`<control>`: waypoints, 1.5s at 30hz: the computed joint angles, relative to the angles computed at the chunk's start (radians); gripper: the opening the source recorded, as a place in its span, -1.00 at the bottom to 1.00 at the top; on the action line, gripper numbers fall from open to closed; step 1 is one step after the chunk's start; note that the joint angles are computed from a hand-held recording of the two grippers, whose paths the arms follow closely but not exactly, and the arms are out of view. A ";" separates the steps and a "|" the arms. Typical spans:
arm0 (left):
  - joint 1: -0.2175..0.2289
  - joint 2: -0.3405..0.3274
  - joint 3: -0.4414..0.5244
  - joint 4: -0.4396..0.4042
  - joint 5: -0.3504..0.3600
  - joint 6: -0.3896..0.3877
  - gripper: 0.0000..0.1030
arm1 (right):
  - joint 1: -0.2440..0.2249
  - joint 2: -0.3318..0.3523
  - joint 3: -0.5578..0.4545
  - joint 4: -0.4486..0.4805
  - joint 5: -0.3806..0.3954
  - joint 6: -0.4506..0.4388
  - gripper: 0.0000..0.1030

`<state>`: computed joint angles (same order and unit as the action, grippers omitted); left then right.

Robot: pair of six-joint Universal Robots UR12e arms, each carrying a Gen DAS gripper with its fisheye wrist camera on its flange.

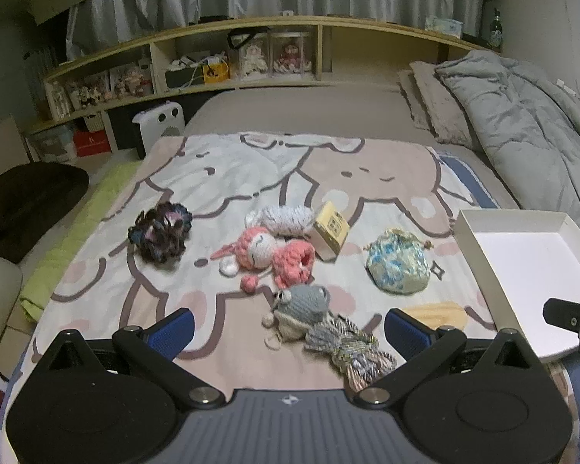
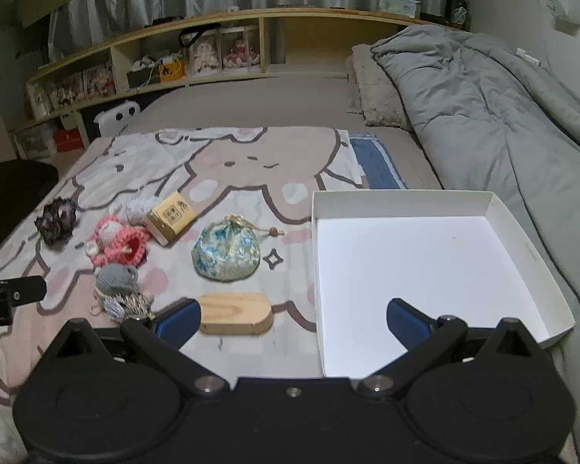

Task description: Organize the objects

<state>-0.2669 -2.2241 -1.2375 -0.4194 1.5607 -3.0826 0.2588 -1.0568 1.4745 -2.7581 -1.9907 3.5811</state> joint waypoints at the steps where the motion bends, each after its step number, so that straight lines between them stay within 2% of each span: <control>1: 0.000 -0.004 0.005 0.005 -0.001 0.001 1.00 | 0.000 0.002 -0.003 -0.007 -0.002 0.000 1.00; 5: 0.000 -0.018 0.023 0.021 0.004 -0.010 1.00 | -0.001 0.013 -0.011 -0.052 -0.008 -0.003 1.00; 11: -0.001 -0.045 0.064 0.004 0.014 -0.034 1.00 | -0.009 0.030 -0.051 -0.009 0.012 0.011 1.00; 14: -0.003 -0.060 0.084 -0.008 0.013 -0.048 1.00 | -0.012 0.043 -0.062 -0.040 0.010 -0.012 1.00; 19: -0.006 -0.082 0.110 -0.036 0.012 -0.079 1.00 | -0.024 0.064 -0.091 -0.054 0.023 -0.001 1.00; 24: -0.011 -0.101 0.133 -0.085 0.027 -0.117 1.00 | -0.042 0.088 -0.125 -0.065 0.088 0.014 1.00; 29: -0.010 -0.121 0.161 -0.155 0.005 -0.170 1.00 | -0.049 0.120 -0.173 -0.021 0.109 0.037 1.00; 35: -0.017 -0.151 0.192 -0.199 -0.005 -0.250 1.00 | -0.055 0.146 -0.202 0.035 0.152 0.056 1.00; 41: -0.030 -0.176 0.225 -0.286 0.001 -0.255 1.00 | -0.063 0.153 -0.191 0.042 0.212 0.109 0.97; 43: -0.034 -0.181 0.233 -0.327 0.008 -0.246 1.00 | -0.067 0.156 -0.187 0.040 0.238 0.131 0.86; 45: -0.035 -0.185 0.239 -0.358 0.019 -0.229 1.00 | -0.070 0.159 -0.185 0.039 0.258 0.147 0.84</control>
<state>-0.3022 -2.4092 -0.9985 -0.7771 1.5800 -3.3112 0.1887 -0.8983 1.2899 -2.7191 -1.7327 3.7284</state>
